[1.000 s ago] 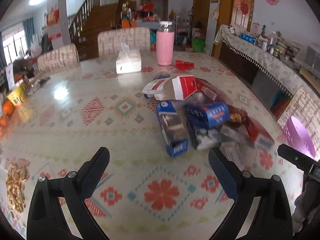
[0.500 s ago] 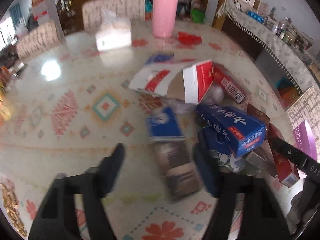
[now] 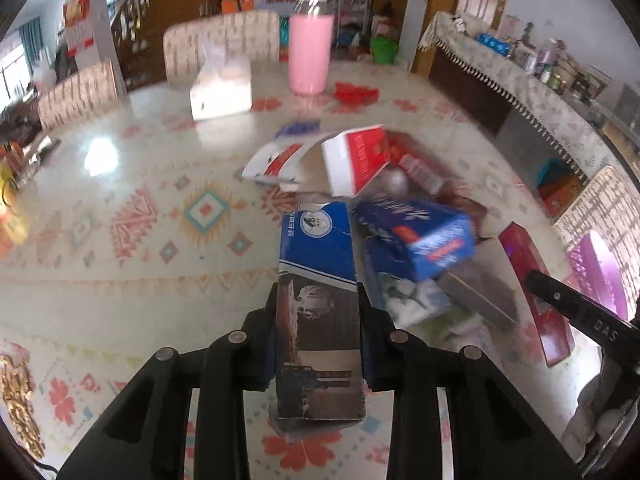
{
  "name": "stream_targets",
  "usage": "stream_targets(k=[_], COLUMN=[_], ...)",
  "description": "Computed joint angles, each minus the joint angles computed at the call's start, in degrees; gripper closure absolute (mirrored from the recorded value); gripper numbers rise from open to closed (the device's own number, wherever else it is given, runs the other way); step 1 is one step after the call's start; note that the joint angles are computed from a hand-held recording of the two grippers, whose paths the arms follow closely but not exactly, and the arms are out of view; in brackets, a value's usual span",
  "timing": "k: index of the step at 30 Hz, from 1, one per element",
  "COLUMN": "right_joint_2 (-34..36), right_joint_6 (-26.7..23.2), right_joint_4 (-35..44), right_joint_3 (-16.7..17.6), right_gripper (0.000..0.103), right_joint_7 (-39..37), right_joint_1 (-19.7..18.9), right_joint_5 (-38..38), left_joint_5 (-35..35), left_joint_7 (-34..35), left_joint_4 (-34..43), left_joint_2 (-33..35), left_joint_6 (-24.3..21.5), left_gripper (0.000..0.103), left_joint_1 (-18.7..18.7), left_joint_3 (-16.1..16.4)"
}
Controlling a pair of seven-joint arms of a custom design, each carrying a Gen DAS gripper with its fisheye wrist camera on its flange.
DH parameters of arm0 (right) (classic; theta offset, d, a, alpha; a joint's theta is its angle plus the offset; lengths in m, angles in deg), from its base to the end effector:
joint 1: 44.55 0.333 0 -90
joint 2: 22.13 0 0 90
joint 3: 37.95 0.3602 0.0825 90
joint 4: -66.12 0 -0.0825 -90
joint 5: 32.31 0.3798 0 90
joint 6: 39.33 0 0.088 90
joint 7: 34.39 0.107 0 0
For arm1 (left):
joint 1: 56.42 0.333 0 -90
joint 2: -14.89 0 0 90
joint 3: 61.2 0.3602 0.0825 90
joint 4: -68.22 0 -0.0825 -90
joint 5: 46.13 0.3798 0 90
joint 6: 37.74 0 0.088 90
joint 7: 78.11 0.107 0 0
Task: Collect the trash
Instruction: 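Grasp the blue-and-white box with left tool while right tool grasps the long red box, then carry both boxes to the lilac basket and open both tools to drop them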
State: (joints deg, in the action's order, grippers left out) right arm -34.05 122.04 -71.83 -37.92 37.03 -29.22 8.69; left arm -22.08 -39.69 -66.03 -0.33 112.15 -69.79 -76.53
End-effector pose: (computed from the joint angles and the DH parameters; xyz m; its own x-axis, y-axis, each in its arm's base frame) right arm 0.4797 0.0983 0.4997 0.0979 -0.9205 -0.3784 -0.8316 0.1332 -0.5392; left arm 0.4196 -0.2513 0.5361 0.0587 -0.9961 0.0654 -0.8070 -0.0859 -0.5842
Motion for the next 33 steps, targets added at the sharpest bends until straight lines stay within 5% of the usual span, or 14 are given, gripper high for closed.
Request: stream_targets(k=[6,13,22,33], right_joint_2=[-5.83,-12.36,-16.56,-11.36], right_joint_6=[1.92,3.17,4.73,5.51], right_joint_4=[-3.78,-7.79,-9.9,-6.3], right_joint_3=[-2.89,-6.55,-11.81,-17.46], right_gripper=[0.06,0.059,0.059,0.059], right_joint_7=[-7.88,-12.8,-13.6,-13.02], right_joint_1=[2.36,1.68,-6.53,-14.38], right_joint_5=[7.41,11.3,7.98,5.25], left_joint_5=[-2.22,-2.69,-2.17,-9.17], left_joint_7=[1.96,5.01,10.94,24.79], left_joint_4=[-0.02,6.74,24.4,54.37], left_joint_2=[-2.64,3.03,18.92,42.08], left_joint_6=[1.52,2.07,1.52,-4.41], left_gripper=[0.072,0.072,0.072,0.072], left_joint_1=[-3.02,-6.21,-11.93,-20.5], left_joint_3=[-0.92,-3.24,-5.07,-5.95])
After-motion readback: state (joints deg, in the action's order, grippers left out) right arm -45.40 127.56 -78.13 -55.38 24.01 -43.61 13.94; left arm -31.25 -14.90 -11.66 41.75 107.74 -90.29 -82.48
